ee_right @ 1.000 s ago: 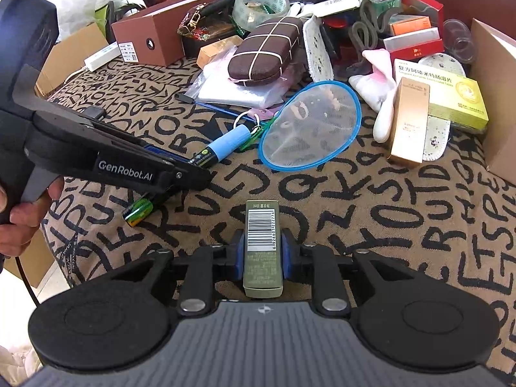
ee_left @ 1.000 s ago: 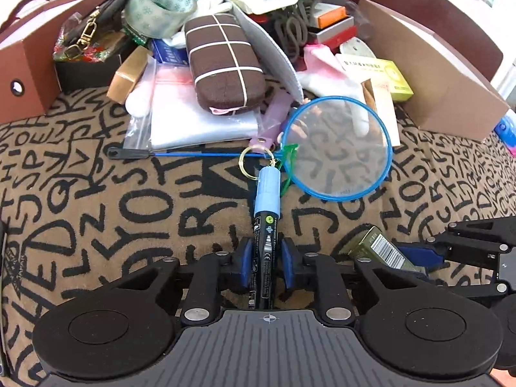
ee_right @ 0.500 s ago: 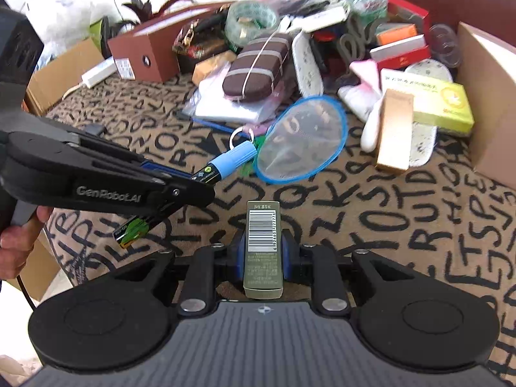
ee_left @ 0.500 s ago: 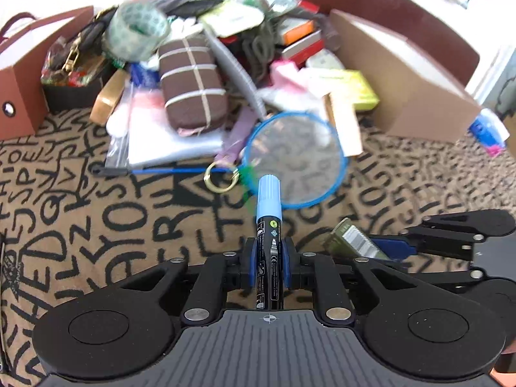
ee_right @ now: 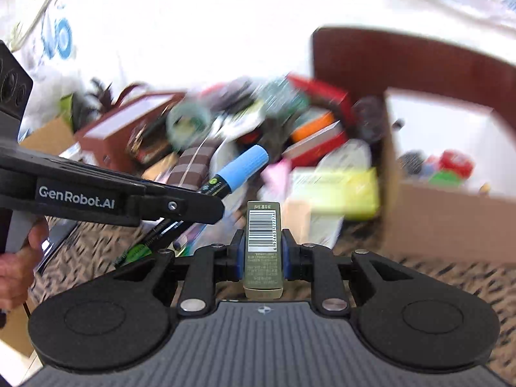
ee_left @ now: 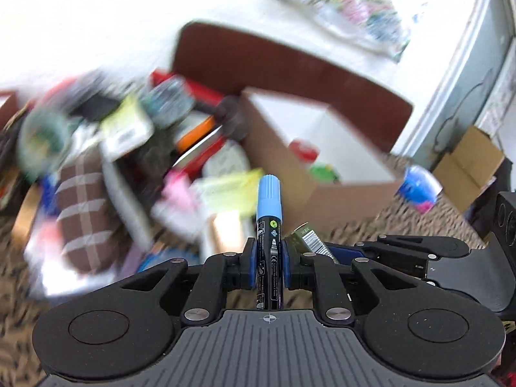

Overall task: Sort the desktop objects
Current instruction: 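Open both tools to drop the marker and green box into the box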

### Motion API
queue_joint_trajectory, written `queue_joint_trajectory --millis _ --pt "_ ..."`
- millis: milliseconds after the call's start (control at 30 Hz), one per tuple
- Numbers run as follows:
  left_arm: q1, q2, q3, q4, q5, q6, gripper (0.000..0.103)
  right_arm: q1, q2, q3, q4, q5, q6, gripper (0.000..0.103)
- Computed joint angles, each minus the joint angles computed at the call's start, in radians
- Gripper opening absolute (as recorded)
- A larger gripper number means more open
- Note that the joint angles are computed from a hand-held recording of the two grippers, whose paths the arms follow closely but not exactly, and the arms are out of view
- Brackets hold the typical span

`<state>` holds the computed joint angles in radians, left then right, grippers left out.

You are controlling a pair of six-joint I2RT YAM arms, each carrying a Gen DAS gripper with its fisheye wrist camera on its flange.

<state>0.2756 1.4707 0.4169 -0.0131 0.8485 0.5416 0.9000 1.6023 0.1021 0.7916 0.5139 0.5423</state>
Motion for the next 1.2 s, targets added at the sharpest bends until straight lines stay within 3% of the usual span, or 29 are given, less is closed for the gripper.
queue_joint_trajectory --millis 100,233,433,633,967,1167,1200 --pt "-0.178 -0.008 0.029 0.125 -0.055 -0.21 0.012 -0.18 -0.18 -0.029 -0.081 -0.077 -0.126 0.025" --pt "-0.391 0.084 0.162 0.2 -0.132 -0.427 0.012 -0.483 -0.335 0.006 -0.214 -0.244 -0.298 0.025" --pt "-0.622 0.333 0.461 0.243 -0.283 -0.601 0.012 -0.84 -0.191 0.198 -0.299 -0.412 -0.505 0.025" --pt "-0.703 0.646 0.838 0.131 -0.382 -0.664 0.012 -1.076 0.101 0.427 -0.313 -0.506 -0.576 0.025" --pt "-0.756 1.028 1.39 -0.141 -0.501 -0.659 0.012 -1.171 0.488 0.779 -0.419 -0.484 -0.604 0.025" --pt "-0.763 1.144 1.553 -0.216 -0.536 -0.65 0.014 -1.192 0.59 0.909 -0.471 -0.476 -0.594 0.025" --pt "-0.764 1.15 1.559 -0.211 -0.542 -0.65 0.034 -1.194 0.599 0.923 -0.482 -0.48 -0.594 0.025"
